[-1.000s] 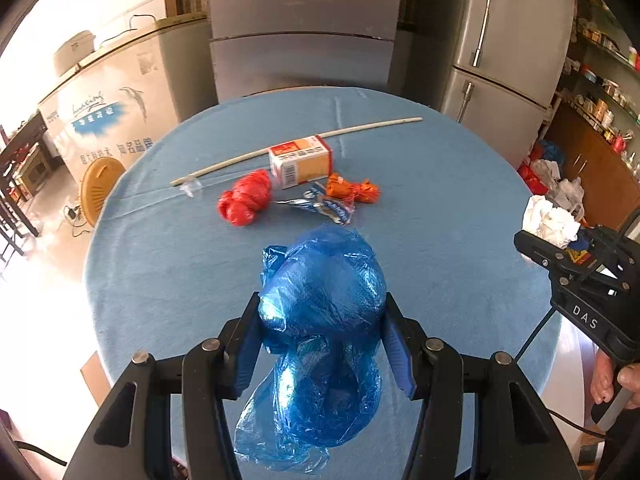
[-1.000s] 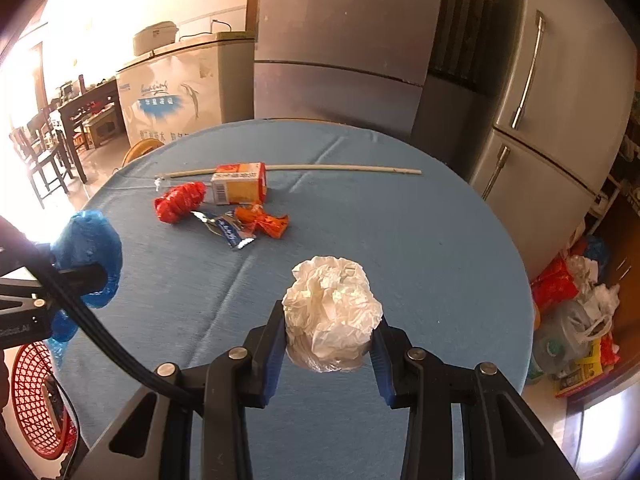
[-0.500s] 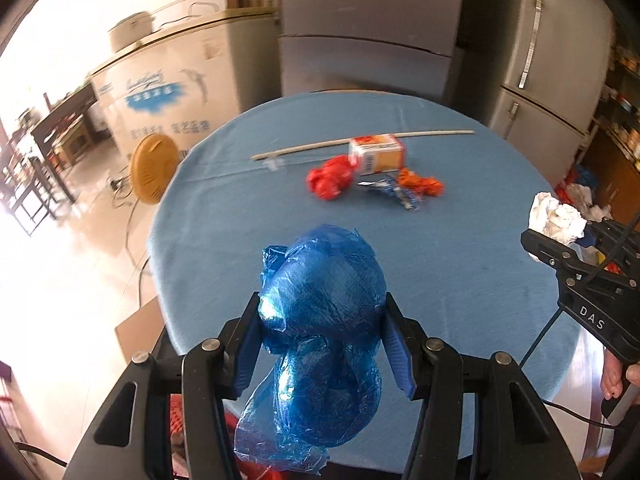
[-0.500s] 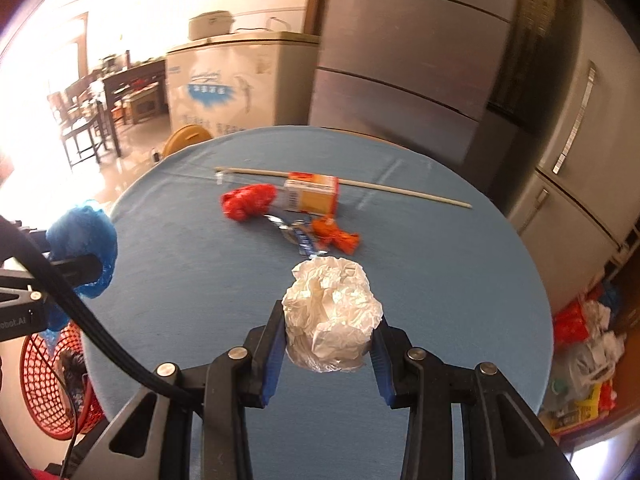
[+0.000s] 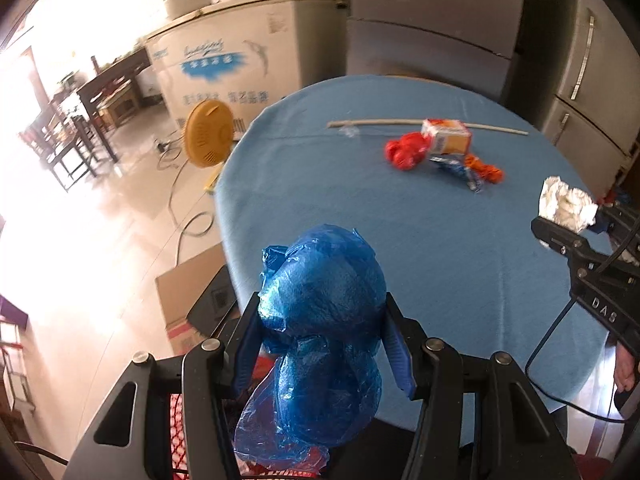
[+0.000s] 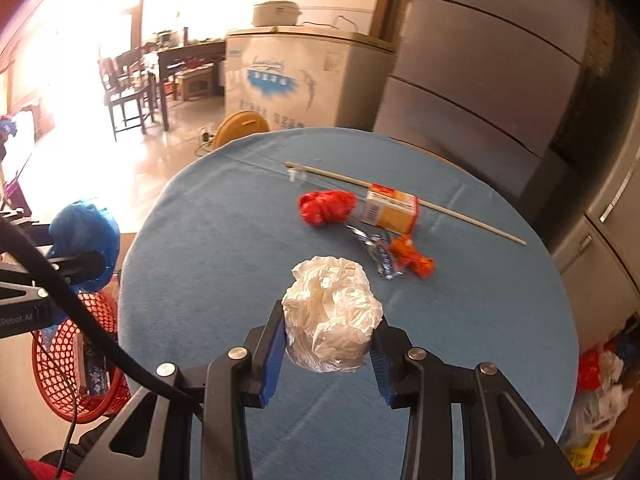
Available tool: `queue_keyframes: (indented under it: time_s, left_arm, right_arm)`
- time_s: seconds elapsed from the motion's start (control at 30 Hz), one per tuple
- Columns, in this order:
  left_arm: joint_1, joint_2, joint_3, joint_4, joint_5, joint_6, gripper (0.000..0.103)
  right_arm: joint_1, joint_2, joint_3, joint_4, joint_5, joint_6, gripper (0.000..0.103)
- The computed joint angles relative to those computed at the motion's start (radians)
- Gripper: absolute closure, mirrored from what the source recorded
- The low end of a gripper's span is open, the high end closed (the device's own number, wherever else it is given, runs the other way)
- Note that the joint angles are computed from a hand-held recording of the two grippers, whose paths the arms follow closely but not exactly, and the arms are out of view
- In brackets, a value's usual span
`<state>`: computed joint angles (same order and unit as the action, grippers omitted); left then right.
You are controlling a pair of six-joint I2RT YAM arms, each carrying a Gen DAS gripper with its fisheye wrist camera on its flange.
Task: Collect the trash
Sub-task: 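Lift the tissue with the right tool while the left tool carries the blue bag toward the red basket, then open the right tool over the red basket while the left tool releases the blue bag into it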
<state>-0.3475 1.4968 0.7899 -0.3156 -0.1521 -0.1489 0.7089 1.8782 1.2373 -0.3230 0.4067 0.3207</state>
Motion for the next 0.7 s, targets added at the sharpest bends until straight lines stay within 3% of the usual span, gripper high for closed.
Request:
queue_keyframes:
  time_s: [0.7]
  left_arm:
    - [0.305, -0.172, -0.214, -0.094, -0.053, 0.025, 0.046]
  right_arm:
    - [0.097, 0.223, 0.233, 0.037, -0.231, -0.11, 0.062]
